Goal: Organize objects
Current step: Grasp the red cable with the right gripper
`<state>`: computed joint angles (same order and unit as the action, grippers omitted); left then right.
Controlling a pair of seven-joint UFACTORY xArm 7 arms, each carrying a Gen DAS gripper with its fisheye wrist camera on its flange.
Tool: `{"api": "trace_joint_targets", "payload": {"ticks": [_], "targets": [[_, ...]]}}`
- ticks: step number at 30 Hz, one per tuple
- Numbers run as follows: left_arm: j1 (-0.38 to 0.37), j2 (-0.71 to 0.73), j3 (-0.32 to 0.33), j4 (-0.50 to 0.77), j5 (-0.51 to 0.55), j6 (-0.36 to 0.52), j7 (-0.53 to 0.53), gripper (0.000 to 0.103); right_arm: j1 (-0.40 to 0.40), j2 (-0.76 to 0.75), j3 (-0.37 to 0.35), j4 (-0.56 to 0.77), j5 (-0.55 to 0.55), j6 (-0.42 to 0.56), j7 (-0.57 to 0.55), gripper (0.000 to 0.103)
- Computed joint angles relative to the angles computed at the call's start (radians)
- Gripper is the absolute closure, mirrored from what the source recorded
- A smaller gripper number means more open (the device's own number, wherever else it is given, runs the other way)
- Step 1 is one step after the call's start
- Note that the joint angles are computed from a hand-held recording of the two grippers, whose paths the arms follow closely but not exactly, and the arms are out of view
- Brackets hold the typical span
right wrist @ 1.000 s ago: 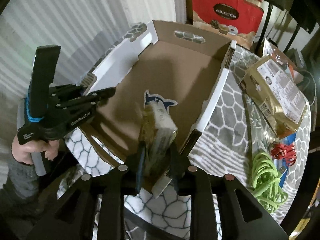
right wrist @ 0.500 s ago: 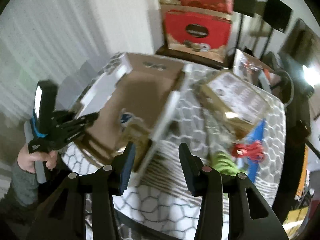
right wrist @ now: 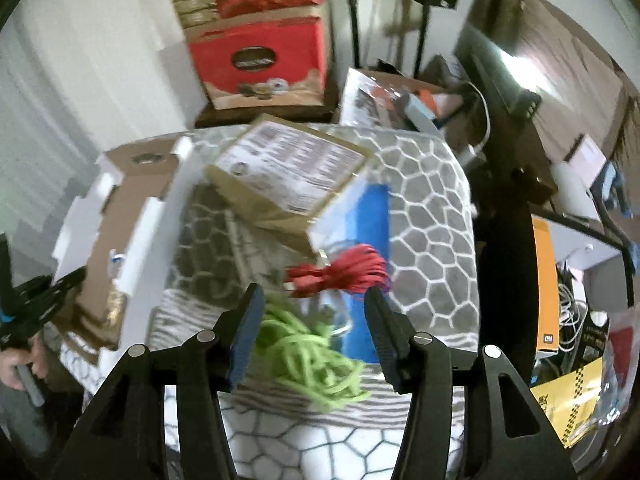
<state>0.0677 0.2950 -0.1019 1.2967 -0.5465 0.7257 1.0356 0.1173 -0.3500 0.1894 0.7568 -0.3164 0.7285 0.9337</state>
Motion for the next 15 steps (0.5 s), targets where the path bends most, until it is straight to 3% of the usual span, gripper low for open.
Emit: {"api": "trace_joint_targets", "payload": {"ticks": [10, 15], "targets": [[0.001, 0.007, 0.001, 0.011, 0.005, 0.012, -0.005, 0.091, -0.074, 0.066, -0.039, -0.055, -0.036, -0.081, 0.093, 0.040], [0.002, 0.007, 0.000, 0.011, 0.006, 0.011, -0.006, 0.091, -0.070, 0.051, -0.087, -0.118, 0.057, -0.200, 0.073, 0.040]]}}
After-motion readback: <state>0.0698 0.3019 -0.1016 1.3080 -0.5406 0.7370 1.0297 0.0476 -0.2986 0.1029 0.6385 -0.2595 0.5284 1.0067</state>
